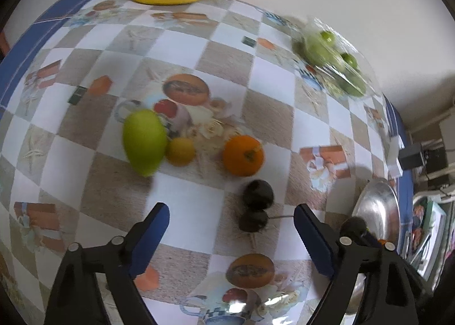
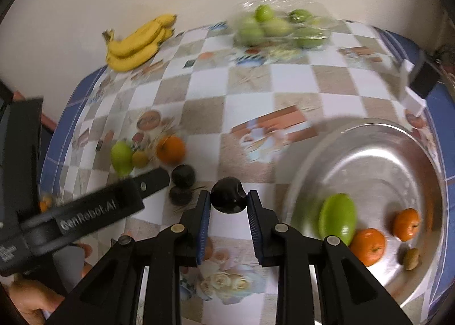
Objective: Organize fruits
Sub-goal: 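Close the right gripper on a dark plum while the left gripper grasps another plum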
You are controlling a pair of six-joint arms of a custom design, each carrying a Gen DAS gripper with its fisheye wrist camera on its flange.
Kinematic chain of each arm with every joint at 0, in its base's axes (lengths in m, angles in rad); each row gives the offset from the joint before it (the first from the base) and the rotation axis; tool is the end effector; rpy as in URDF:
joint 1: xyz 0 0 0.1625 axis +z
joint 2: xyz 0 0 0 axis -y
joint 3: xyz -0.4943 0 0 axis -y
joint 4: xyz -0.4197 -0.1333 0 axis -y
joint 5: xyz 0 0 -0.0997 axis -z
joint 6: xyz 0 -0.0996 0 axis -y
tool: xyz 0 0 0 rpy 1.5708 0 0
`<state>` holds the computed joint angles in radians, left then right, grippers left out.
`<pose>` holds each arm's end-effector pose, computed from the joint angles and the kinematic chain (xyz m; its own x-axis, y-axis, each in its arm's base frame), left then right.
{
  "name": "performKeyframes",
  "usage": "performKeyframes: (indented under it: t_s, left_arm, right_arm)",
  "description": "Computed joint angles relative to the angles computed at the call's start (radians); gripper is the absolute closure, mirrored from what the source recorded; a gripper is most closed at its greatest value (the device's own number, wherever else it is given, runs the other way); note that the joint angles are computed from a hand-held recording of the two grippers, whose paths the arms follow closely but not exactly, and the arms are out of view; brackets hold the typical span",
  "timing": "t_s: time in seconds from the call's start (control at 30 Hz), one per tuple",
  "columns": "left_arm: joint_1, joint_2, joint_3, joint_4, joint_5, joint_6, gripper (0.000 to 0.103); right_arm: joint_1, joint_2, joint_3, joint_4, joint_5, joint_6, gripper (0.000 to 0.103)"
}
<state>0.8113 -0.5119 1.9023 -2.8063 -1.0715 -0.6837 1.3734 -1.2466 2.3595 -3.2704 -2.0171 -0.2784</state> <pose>-0.2759 -0.5534 -0.1100 -0.8839 0.0576 -0.4642 0.1574 0.9711 -0.1792 -0.0047 -0.4842 0.2350 -0.8503 0.1710 0.4978 -0.0732 0.8982 -0.4335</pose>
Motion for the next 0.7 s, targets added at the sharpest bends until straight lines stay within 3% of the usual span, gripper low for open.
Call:
performKeyframes:
  t_s: [0.43,0.7]
  left_arm:
    - [0.002,0.037,-0.022,0.000,-0.062,0.017,0.056]
    - [0.022,0.030,-0.010,-0.042,-0.094,-0.010,0.067]
  right_arm:
    - [-0.052,-0.064,0.007,0.043,0.050,0.038,0.076]
    - [-0.057,-0.074,0.009,0.050,0.063,0.039,0.076]
